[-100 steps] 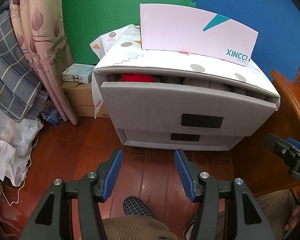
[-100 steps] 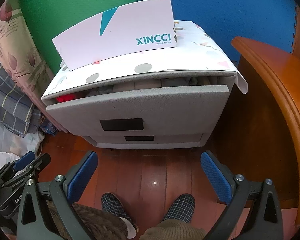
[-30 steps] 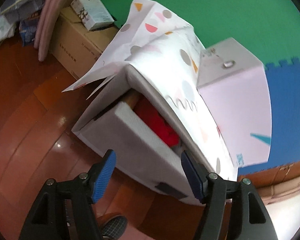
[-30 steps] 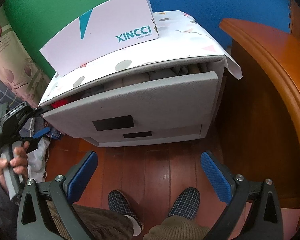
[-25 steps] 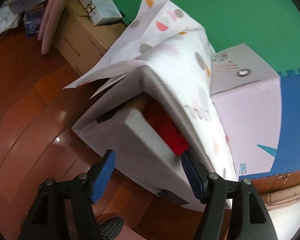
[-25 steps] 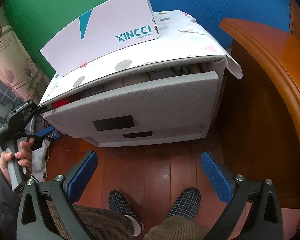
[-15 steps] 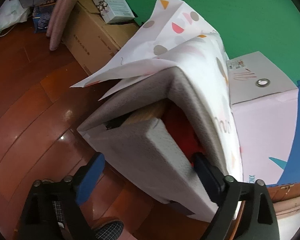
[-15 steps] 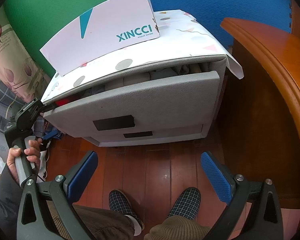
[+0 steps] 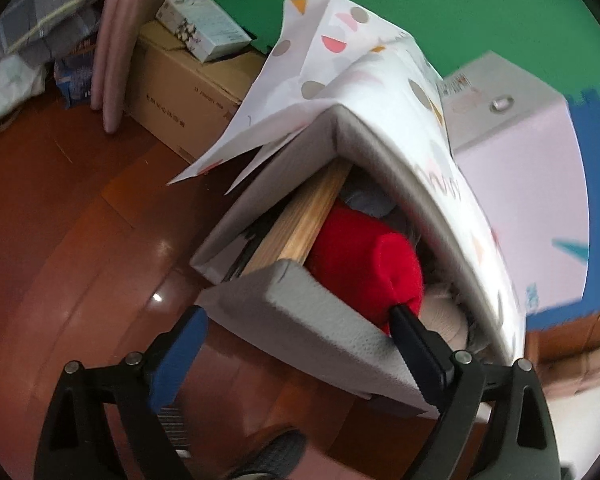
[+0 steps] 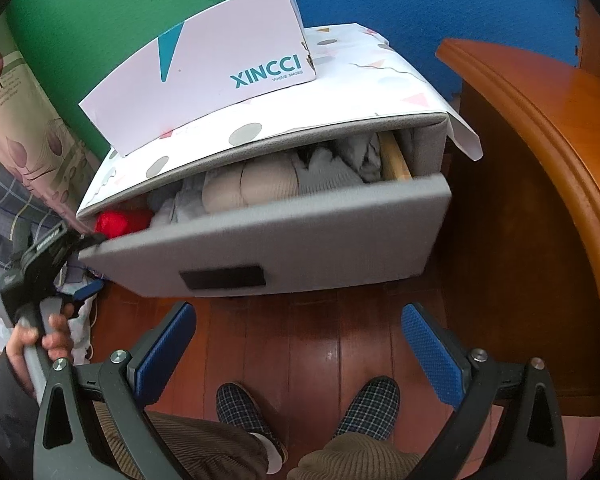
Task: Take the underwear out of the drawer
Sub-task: 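Hook the left gripper on the top drawer and pull it open, then move the left gripper onto the red garment and close on it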
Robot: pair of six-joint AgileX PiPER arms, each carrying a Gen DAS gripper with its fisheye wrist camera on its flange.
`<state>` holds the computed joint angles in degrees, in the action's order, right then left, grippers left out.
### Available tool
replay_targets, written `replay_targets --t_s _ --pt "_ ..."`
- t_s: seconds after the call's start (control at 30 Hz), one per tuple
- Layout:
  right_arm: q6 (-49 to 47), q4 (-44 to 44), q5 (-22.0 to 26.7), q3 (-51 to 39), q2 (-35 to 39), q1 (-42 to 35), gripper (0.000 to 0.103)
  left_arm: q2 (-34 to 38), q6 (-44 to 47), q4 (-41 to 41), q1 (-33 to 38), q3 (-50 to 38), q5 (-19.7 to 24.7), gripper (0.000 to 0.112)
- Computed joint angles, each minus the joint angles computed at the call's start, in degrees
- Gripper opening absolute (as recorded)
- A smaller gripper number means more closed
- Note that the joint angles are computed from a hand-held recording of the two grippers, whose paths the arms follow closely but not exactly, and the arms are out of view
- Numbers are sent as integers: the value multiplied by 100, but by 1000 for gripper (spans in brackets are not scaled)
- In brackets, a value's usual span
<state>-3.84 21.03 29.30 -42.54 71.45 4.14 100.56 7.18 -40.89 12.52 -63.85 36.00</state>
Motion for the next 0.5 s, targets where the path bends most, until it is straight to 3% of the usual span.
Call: replay_targets --t_s 0.17,0.5 --pt "-64 71 -51 47 -46 -24 102 -452 276 112 174 506 249 96" --pt "-30 9 9 7 -29 -27 102 -1579 -193 1621 -136 1309 264 96"
